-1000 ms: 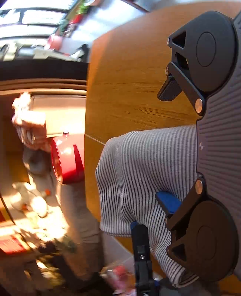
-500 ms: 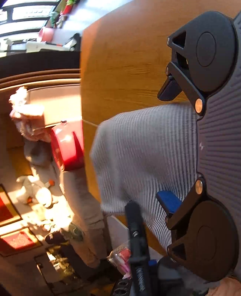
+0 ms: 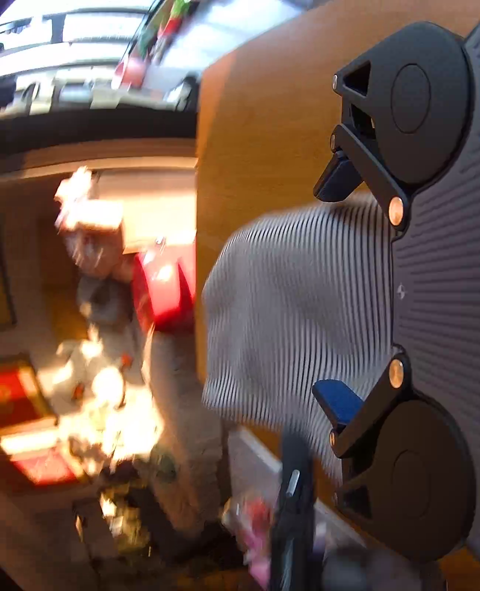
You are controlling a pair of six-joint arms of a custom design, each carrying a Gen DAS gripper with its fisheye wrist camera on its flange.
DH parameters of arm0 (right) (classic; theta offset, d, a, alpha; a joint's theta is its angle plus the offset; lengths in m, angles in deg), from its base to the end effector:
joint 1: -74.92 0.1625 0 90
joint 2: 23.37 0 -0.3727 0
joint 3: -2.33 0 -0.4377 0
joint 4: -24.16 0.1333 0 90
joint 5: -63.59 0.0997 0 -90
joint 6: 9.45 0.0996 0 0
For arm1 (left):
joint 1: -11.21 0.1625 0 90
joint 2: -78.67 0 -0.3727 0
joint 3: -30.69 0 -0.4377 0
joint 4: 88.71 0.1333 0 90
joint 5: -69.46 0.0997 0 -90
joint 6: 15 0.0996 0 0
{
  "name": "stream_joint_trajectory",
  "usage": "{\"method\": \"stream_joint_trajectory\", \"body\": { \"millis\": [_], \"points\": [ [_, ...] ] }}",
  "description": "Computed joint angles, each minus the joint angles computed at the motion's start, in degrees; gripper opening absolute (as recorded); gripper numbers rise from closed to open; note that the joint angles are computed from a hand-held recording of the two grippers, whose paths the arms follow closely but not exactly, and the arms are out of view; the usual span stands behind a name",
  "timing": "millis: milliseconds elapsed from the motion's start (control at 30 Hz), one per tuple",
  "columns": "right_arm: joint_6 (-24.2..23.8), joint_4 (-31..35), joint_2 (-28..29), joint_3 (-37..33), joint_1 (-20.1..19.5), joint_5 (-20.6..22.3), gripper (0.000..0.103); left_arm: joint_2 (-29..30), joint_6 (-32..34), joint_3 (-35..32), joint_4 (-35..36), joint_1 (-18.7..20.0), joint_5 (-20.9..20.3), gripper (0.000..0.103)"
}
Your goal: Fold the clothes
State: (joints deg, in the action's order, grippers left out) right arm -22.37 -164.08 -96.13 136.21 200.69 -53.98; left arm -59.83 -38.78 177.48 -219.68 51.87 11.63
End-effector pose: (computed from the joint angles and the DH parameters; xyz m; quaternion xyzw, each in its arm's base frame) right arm 0.3365 -0.3179 0.1250 0.3104 -0.8701 0.3477 0.1602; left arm -0.0936 -0.3260 0.3292 0.1279 0.9164 -0.3755 0.0525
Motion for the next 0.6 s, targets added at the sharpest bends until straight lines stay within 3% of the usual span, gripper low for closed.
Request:
{"method": "stream_joint_trajectory", "body": {
  "millis": [167, 267, 433, 600],
  "points": [
    [-5.52, -2.58, 5.01, -1.28, 3.08, -5.4, 0.103, 3.67, 0.44, -0.39, -1.99, 2.05, -1.37, 0.058],
    [-6.11, -2.8, 6.81, -2.49, 4.57, -7.96, 0.103, 3.43, -0.72, -0.42, -1.57, 2.43, -1.08, 0.06],
    [-5.35, -0.84, 5.72, -2.39, 4.33, -7.31, 0.103, -0.02, -3.83, -0.17, 4.69, -2.77, 3.83, 0.058],
    [-4.38, 0.37, 5.67, -2.76, 4.64, -8.02, 0.103, -1.26, -7.62, -0.06, 8.9, -5.24, 6.46, 0.059]
  ]
}}
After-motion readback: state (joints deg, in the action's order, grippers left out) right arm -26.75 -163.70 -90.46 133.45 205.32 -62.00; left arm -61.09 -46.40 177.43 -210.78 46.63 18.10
